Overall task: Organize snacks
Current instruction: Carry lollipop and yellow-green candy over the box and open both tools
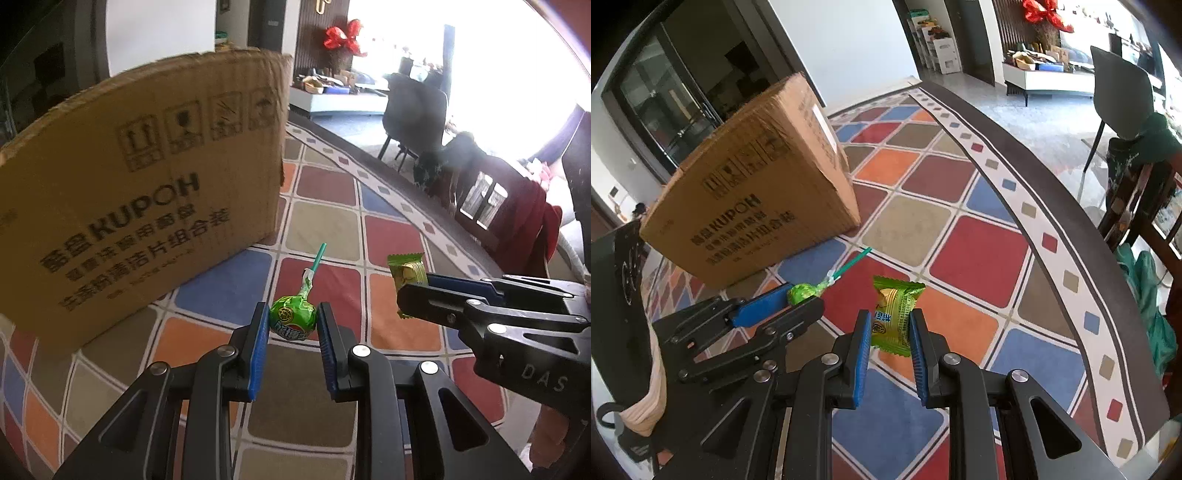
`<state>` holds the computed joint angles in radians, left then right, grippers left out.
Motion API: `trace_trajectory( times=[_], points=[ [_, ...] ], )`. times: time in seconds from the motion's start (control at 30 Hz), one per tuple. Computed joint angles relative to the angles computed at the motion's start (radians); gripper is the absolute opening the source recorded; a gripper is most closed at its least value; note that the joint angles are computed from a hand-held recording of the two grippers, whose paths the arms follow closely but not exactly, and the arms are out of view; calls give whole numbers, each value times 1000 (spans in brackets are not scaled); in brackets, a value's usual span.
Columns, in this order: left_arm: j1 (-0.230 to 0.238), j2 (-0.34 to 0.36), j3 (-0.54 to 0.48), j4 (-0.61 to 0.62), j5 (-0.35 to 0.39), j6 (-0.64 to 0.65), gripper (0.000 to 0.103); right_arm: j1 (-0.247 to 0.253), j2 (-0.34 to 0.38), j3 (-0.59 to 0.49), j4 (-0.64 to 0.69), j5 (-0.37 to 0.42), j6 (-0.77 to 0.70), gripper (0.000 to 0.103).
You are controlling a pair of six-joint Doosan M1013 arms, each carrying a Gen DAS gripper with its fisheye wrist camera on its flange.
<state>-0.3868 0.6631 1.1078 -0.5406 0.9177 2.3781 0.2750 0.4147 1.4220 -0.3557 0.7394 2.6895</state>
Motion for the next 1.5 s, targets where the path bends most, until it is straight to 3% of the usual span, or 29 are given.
trace_trajectory(
  times=[0.53,1.0,1.5],
  points=[
    [42,-82,58,-107,-138,28,27,20,-18,-25,-63,-53,-6,22],
    [75,-112,47,-157,-234,-7,27,31,4,-109,-128,-89,-32,22],
    [86,-75,-59,-37,-263,-183,27,17,68,-260,-135,-89,-145,22]
  ],
)
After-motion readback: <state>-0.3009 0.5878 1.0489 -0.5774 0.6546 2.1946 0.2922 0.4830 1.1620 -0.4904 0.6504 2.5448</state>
